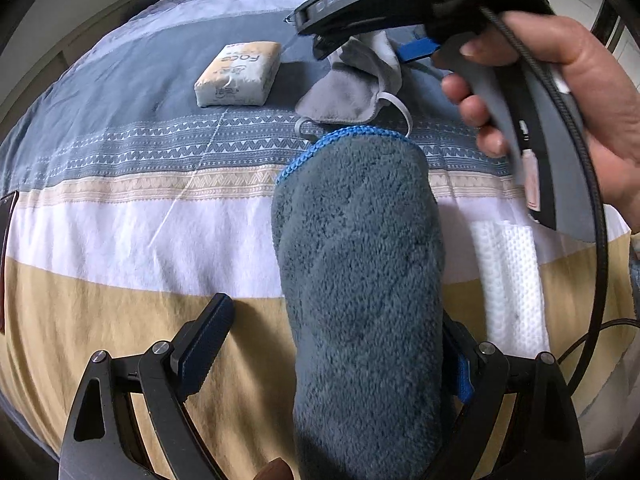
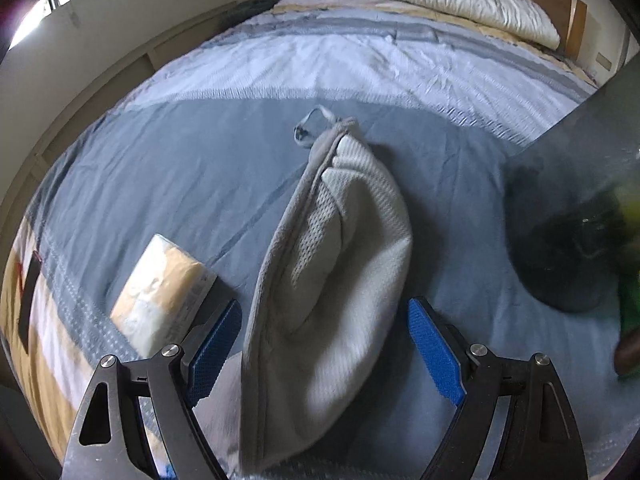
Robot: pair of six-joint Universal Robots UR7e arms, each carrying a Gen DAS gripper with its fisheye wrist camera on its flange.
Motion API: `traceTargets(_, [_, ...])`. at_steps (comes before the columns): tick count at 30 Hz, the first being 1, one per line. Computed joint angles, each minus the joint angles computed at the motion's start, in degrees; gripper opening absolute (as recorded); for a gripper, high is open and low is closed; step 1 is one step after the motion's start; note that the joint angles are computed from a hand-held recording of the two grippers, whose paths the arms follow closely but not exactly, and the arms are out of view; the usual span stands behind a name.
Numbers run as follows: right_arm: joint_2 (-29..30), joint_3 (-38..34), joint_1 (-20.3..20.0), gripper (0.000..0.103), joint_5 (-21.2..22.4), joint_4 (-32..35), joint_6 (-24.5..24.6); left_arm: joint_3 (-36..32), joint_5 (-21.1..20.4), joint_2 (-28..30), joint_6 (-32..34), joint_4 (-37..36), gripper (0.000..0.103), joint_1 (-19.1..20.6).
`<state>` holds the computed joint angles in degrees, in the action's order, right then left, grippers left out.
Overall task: Organize soft objects
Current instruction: 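Close the left gripper on the grey-blue towel while the right gripper closes on the grey pouch, then lift the grey-blue towel and grey pouch and carry both toward the green tray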
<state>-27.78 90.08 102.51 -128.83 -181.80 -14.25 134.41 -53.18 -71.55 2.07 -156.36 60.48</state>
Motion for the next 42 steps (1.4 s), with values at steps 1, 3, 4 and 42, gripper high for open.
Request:
traceTargets(1, [0.5, -0.7, -0.1, 0.085, -0.2, 0.6, 0.1, -0.1, 0.1, 0.3, -0.1, 0.1, 0.089, 0.1])
traceTargets(3, [1.3, -1.6, -0.3, 0.087, -0.2, 1.0, 0.0, -0.1, 0.8, 0.8, 0.0, -0.2, 0.089, 0.0])
traceTargets(4, [2.1, -2.6, -0.4, 0.087, -0.5, 1.4, -0.2, -0.1, 1.1, 1.0, 0.1, -0.3, 0.089, -0.1])
traceTargets(42, [0.4, 3.6, 2.8, 0.016, -3.5, -10.5, -8.8, -2.6, -1.0, 2.7, -6.1, 1.8, 0.024, -1.7])
